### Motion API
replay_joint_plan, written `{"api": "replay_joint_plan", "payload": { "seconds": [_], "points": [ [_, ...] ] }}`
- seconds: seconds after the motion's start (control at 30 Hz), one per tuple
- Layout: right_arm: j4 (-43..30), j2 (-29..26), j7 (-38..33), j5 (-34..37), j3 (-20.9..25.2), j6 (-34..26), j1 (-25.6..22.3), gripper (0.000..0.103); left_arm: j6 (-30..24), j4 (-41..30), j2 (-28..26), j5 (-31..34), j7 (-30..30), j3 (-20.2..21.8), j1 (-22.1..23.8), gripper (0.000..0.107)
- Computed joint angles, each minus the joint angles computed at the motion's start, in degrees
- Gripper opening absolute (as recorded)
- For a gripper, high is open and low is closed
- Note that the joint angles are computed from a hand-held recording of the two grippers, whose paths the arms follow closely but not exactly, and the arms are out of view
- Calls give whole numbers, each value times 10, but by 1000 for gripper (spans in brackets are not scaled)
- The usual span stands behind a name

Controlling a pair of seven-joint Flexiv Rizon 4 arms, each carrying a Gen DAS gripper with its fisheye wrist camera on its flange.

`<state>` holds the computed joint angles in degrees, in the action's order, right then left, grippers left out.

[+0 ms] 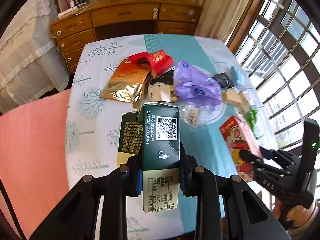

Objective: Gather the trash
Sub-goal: 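Carry the pink carton and green box over the bin and release both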

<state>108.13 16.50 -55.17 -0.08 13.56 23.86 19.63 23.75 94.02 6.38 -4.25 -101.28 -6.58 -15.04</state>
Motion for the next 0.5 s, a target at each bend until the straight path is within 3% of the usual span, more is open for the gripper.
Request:
{"api": "replay_joint_plan", "payload": {
  "seconds": [0.27,0.5],
  "points": [
    [40,127,-75,48,-11,-16,1,38,21,46,97,3,-108,-39,-34,25],
    [73,236,-118,94,-28,-82,-1,38,5,61,149,26,-204,-96,-65,25]
  ]
}}
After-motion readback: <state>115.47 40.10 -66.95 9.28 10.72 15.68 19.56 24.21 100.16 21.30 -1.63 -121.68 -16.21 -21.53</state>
